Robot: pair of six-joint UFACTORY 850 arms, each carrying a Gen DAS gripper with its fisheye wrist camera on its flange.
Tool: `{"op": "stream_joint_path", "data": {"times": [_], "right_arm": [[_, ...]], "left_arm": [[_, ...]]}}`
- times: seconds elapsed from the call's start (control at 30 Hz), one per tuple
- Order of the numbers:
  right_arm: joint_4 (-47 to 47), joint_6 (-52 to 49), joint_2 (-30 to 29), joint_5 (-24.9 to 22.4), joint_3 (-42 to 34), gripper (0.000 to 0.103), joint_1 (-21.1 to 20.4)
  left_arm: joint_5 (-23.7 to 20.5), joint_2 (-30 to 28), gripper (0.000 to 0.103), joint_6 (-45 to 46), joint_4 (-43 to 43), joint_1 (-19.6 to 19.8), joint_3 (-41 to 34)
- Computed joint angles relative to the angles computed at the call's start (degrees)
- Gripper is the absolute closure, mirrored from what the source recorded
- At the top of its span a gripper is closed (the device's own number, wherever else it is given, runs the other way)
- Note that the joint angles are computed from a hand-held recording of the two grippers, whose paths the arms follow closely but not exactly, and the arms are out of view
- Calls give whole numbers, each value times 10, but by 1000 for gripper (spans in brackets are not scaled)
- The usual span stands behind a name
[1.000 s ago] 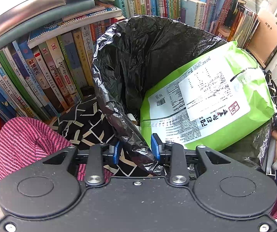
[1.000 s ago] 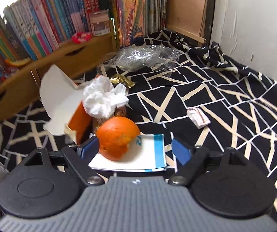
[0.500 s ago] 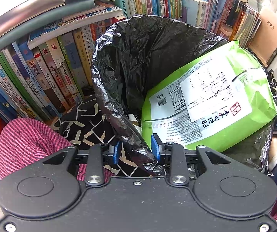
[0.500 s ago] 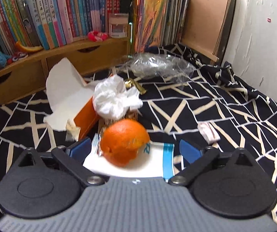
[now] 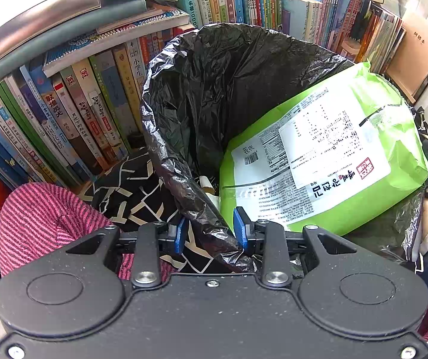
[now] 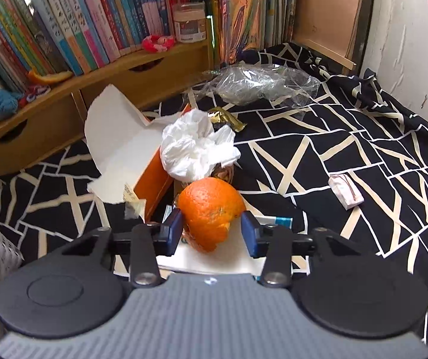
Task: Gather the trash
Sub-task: 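Move the right tool to the pile and grasp the orange peel, then carry the orange peel over the bin with the right tool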
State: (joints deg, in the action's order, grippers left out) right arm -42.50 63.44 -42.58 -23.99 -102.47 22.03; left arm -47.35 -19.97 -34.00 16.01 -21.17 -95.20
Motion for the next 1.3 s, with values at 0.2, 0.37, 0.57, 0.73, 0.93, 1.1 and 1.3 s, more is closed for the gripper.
{"op": "stream_joint_path", "data": {"times": [0.2,0.37,0.57,0.73,0.93,1.1,1.3], "right_arm": [[21,20,23,11,0,84,-4],[13,33,43,27,5,93,-5],[89,-10,35,40,11,66,-18],[103,-10,22,39,17,23,-16],[60,-14,6,44,12,15,-3],[112,-101,-9,-5,-15,72,6],[102,-93,-1,-10,-18,89,10]], "left_arm": [[0,0,72,-1,1,0,0],[0,0,72,-1,1,-1,1],[0,-2,72,0,1,2,-1],[-2,-4,72,4,-9,4,-2],[-2,-5,73,3,-10,5,-1],[-2,-5,73,2,-9,5,0],[1,-5,73,1,-11,6,0]]}}
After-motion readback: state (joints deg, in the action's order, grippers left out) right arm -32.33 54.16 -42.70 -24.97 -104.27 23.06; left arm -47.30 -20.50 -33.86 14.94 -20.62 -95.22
